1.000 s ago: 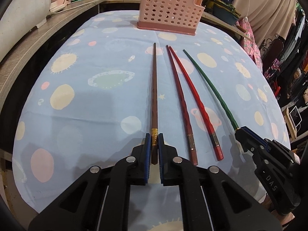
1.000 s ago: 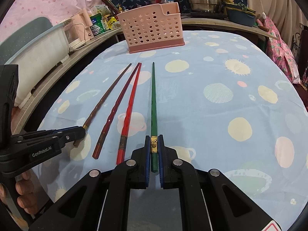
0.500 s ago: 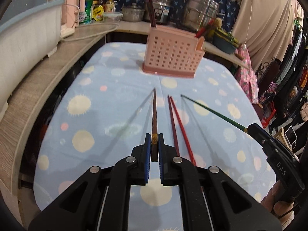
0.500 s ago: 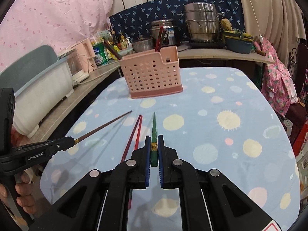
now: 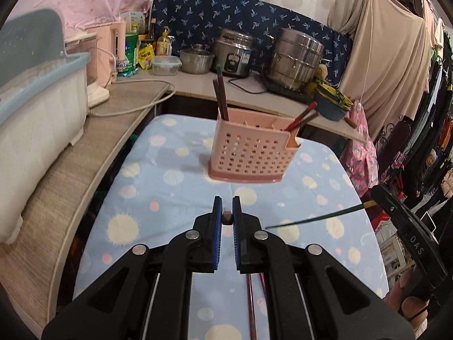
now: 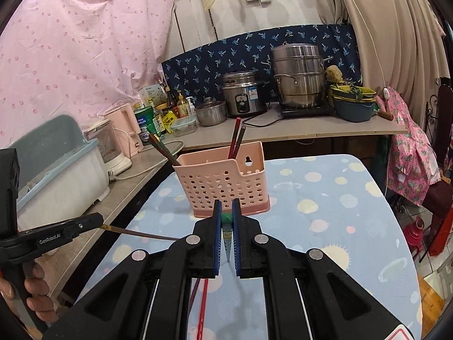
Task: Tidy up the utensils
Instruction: 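Lift the brown chopstick with the left tool while the right tool carries the green one to the basket, then open the right tool over the pink basket while the left tool releases its chopstick there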
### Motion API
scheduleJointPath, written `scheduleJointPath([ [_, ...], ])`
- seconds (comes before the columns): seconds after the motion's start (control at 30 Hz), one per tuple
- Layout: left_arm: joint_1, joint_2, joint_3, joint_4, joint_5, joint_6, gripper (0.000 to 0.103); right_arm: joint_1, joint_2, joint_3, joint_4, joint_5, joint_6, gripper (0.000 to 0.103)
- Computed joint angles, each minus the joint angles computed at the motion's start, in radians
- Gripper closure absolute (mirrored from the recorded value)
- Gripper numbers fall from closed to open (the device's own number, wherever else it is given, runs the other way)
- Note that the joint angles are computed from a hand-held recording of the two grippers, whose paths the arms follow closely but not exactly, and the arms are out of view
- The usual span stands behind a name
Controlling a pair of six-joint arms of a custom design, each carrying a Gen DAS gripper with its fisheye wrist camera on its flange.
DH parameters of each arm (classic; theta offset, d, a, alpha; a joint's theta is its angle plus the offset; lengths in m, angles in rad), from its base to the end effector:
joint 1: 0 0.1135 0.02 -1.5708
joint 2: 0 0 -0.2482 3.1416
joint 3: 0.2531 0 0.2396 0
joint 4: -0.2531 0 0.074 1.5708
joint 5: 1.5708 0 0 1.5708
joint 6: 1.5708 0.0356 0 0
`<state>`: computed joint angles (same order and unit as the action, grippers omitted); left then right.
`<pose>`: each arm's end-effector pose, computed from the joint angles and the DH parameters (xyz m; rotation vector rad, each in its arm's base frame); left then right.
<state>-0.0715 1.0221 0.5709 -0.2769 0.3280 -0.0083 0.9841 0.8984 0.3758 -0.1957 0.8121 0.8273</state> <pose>0.2045 -0.0261 0.2064 0.2411 2.2740 -0.4179 0.1159 0.1277 0.1791 0.2335 2.0323 0.1847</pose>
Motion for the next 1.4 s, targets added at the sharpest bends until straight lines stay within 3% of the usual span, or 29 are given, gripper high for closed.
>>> scheduleJointPath([
  [0.4,-0.024,0.205,0.234,0.021,0.008,-0.058,0.096,-0.277,0.021,0.077,0.132,-0.239,-0.206,0.096],
  [0.77,-0.031,0.304,0.521,-0.034,0.042,-0.137,0.096,-0.462,0.070,0.275,0.158,-0.412,-0.331,0.096],
  [1.1,-0.076,0.482,0.814,-0.027,-0.037,-0.188,0.096,-0.597,0.289,0.575,0.174,-0.493,-0.400,0.096],
  [1.4,-0.122,0.625,0.898,0.016,-0.132,-0.177,0.096,-0.700,0.511,0.714,0.202,-0.579,-0.394,0.096],
])
